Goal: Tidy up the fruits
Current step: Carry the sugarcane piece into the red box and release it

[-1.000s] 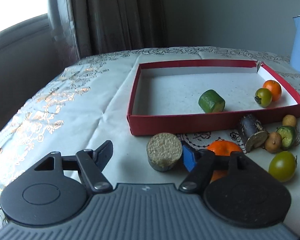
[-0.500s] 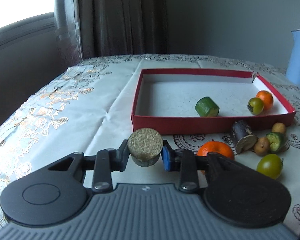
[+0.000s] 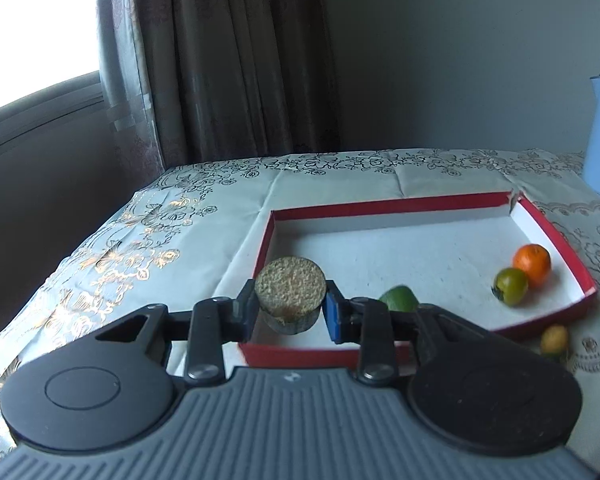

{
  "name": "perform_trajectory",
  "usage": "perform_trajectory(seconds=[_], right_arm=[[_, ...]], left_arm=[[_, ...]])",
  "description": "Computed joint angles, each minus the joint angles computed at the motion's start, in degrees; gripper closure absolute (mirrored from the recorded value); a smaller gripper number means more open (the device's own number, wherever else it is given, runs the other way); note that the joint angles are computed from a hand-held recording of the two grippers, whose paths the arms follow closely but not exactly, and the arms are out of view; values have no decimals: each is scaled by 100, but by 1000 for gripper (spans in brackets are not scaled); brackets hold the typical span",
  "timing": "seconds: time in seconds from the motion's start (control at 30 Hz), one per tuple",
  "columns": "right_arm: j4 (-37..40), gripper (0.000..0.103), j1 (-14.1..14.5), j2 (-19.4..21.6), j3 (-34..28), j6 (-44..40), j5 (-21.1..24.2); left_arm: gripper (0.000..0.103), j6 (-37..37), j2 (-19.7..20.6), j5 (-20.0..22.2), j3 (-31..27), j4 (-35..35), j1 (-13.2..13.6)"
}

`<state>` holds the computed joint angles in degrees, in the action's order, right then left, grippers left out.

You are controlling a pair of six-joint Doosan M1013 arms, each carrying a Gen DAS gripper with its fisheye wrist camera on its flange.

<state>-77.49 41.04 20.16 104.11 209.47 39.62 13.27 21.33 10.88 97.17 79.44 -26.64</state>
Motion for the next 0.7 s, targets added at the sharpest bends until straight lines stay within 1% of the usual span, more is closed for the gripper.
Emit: perform_trajectory(seconds=[0.07, 0.17, 0.27, 0.3, 0.4, 0.6, 0.7], right_arm=[[53, 29, -6, 5, -12, -60, -6], [146, 29, -14, 12, -32, -142, -22], [252, 28, -12, 27, -66, -292, 5], [297, 28, -13, 32, -80, -369, 2], [493, 27, -1, 71, -161, -703, 76], [759, 25, 25, 134, -280, -1169, 212], [972, 23, 46, 189, -387, -1563, 337]], left_arm=[[72, 513, 117, 41, -165, -605, -13], [72, 950, 275, 97, -368, -1141, -27], [72, 1983, 425, 167, -579, -2343, 6], [72, 2161, 470, 200, -630, -2540, 9], [72, 2358, 575, 345, -731, -2755, 5], [72, 2740, 702, 471, -841, -3120, 7], [72, 2946, 726, 499, -869, -3324, 13]])
